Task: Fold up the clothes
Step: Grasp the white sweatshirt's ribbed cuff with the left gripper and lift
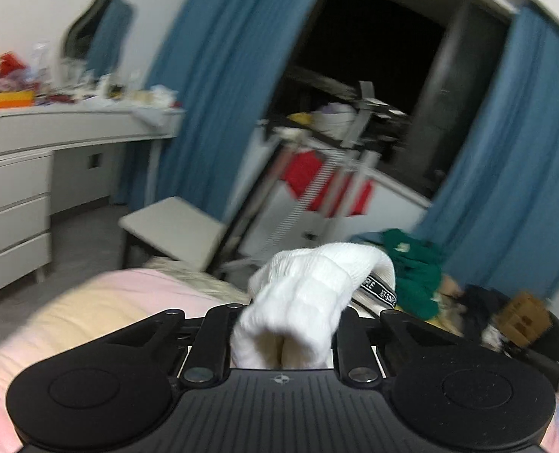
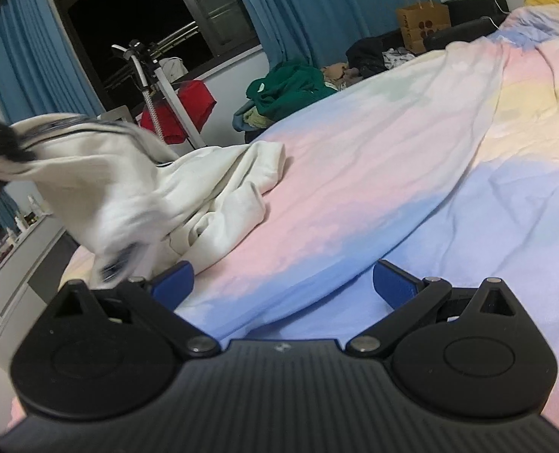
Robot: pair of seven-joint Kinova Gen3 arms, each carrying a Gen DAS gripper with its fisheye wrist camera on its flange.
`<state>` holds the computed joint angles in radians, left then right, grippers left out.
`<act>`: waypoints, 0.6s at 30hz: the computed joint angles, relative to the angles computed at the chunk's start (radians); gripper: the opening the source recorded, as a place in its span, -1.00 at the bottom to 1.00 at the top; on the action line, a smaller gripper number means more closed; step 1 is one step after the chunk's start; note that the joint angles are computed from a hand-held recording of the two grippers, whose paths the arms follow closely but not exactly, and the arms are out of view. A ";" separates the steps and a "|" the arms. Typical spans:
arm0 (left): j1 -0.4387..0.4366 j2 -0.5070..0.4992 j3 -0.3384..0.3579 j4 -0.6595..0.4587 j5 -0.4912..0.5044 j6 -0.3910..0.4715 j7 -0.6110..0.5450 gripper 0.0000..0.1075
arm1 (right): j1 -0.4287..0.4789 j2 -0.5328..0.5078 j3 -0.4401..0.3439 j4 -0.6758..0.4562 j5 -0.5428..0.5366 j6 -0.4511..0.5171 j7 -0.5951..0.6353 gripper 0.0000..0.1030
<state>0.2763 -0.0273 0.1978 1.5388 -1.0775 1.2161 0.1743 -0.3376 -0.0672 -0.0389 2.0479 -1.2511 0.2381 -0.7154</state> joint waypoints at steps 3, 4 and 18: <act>-0.090 -0.050 -0.054 0.014 0.097 0.001 -0.107 -0.67 | -0.005 -0.003 -0.014 -0.005 0.057 -0.014 -0.039 1.00; -0.119 -0.065 -0.081 0.041 0.124 -0.020 -0.148 -0.67 | -0.011 -0.003 -0.014 -0.006 0.067 -0.019 -0.045 1.00; -0.331 -0.382 -0.258 0.481 0.568 -0.403 -0.433 0.41 | -0.025 0.050 -0.069 -0.041 0.102 -0.025 -0.052 1.00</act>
<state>-0.0548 -0.4088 -0.0603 2.0201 -0.5100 0.8126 -0.2590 -0.3630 -0.0173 -0.1082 2.0074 -1.1491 0.2126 -0.7677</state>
